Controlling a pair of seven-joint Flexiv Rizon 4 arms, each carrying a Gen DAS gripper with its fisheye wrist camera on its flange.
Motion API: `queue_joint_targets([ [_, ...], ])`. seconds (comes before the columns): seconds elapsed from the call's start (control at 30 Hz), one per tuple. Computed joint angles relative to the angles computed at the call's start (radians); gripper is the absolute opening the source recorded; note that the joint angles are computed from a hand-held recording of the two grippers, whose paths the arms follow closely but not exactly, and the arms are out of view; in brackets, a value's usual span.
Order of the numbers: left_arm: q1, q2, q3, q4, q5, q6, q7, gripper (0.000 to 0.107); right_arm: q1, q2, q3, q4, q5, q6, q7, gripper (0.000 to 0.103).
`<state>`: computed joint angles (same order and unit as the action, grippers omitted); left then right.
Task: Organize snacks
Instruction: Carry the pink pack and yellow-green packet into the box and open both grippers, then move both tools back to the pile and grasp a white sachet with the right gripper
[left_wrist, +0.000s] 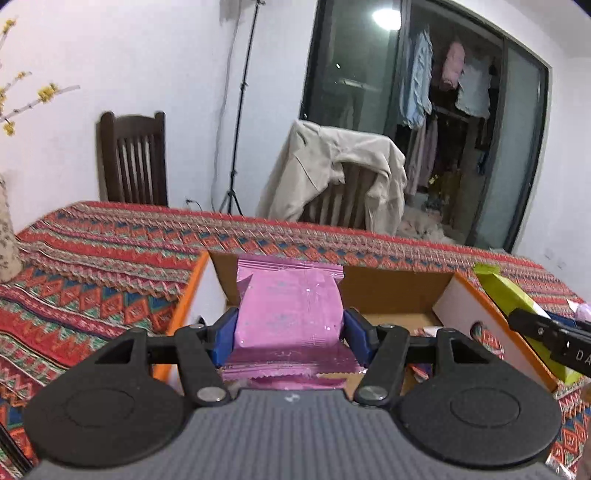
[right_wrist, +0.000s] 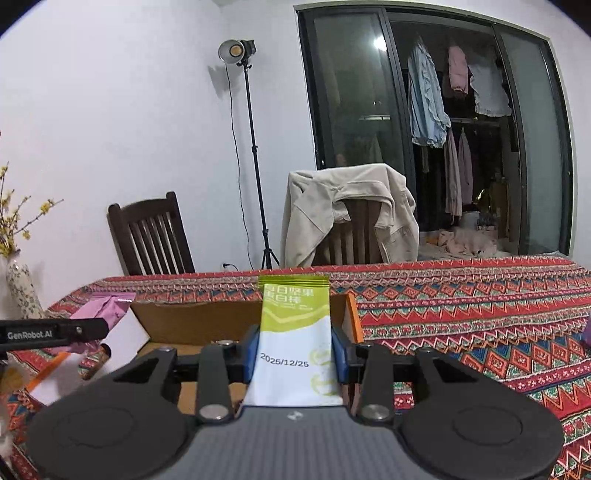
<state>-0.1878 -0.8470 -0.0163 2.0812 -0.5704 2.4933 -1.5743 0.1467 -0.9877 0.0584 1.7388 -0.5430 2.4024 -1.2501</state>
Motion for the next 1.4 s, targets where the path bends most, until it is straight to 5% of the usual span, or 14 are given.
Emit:
queue_joint_targets([
  [0.17,-0.017,-0.024,0.006,-0.014,-0.032,0.017,0.016,0.063,-0.001,-0.010,0.003,-0.019,-0.013,-0.050,0.011,0.044],
  [0.23,-0.030,-0.033,0.009,-0.015,-0.057,0.046,0.016,0.088,-0.005,-0.011,0.007,-0.016,-0.013,-0.052,0.013,0.066],
  [0.3,-0.052,-0.047,0.013,-0.020,-0.108,0.097,0.019,0.103,-0.011,-0.017,0.012,-0.018,-0.017,-0.044,0.016,0.103],
  [0.97,-0.026,0.000,-0.027,0.024,-0.088,0.109,0.008,0.103,0.008,0.015,0.002,0.029,0.029,-0.030,-0.038,0.103],
  [1.4,-0.066,0.076,-0.020,0.127,-0.090,0.125,-0.014,0.103,0.005,0.134,-0.002,0.214,0.075,0.026,-0.155,0.103],
])
